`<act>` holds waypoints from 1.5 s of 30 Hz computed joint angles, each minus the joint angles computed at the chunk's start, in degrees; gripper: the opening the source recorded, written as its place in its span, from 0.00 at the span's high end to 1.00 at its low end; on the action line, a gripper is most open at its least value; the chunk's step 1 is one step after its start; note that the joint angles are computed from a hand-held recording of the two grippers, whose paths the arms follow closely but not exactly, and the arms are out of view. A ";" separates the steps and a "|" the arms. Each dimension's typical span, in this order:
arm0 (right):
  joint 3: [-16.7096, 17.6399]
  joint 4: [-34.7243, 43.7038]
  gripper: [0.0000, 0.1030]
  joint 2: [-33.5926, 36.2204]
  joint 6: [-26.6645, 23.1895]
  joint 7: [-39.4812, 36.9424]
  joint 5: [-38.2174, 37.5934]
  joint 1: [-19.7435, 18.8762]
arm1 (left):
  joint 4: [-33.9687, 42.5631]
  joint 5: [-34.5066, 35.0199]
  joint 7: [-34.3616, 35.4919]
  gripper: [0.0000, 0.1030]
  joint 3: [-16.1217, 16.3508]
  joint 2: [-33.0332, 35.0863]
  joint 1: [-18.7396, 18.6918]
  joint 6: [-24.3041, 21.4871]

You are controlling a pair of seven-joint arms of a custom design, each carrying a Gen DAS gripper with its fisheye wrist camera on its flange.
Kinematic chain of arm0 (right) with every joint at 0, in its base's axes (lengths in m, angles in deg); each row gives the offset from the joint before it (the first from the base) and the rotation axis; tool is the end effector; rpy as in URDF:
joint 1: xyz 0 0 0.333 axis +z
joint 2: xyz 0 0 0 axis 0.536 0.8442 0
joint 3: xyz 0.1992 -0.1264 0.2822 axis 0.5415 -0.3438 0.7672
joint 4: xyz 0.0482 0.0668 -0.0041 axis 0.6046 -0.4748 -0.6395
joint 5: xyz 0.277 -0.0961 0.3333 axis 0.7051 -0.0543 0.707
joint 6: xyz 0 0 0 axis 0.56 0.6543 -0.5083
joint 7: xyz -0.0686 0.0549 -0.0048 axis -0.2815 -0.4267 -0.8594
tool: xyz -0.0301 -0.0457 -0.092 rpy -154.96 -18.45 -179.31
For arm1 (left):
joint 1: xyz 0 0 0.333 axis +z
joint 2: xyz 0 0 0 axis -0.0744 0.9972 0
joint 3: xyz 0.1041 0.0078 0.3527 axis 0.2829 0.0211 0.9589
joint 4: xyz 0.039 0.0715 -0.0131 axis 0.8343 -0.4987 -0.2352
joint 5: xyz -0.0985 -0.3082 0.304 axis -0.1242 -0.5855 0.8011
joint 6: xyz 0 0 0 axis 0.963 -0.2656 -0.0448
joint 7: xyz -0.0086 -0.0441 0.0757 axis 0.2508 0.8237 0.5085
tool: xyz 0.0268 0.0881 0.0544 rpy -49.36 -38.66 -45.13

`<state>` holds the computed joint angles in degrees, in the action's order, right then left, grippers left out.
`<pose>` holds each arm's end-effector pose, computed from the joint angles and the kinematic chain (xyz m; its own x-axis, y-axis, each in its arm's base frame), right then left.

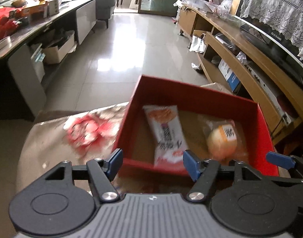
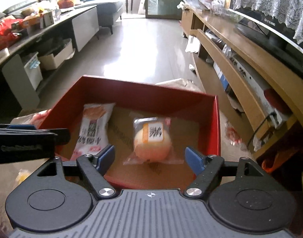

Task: Organize snacks
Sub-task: 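Open both grippers to release the snacks and withdraw from the box, then grasp the gold biscuit packet with left gripper while right gripper grasps the puffed-snack bag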

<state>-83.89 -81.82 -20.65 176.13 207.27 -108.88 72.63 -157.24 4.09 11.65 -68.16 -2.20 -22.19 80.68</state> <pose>0.5499 0.4850 0.4276 -0.0970 -0.9952 0.0124 -0.8238 0.0733 -0.5622 0.5979 -0.3605 0.4368 -0.2346 -0.9621 0.1393 -0.7888 0.1046 -0.6057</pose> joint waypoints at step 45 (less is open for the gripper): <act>3.87 -2.96 0.17 -2.32 -0.29 -3.24 7.73 3.24 | -22.75 -19.94 5.98 0.26 -2.72 -14.44 0.58 -1.69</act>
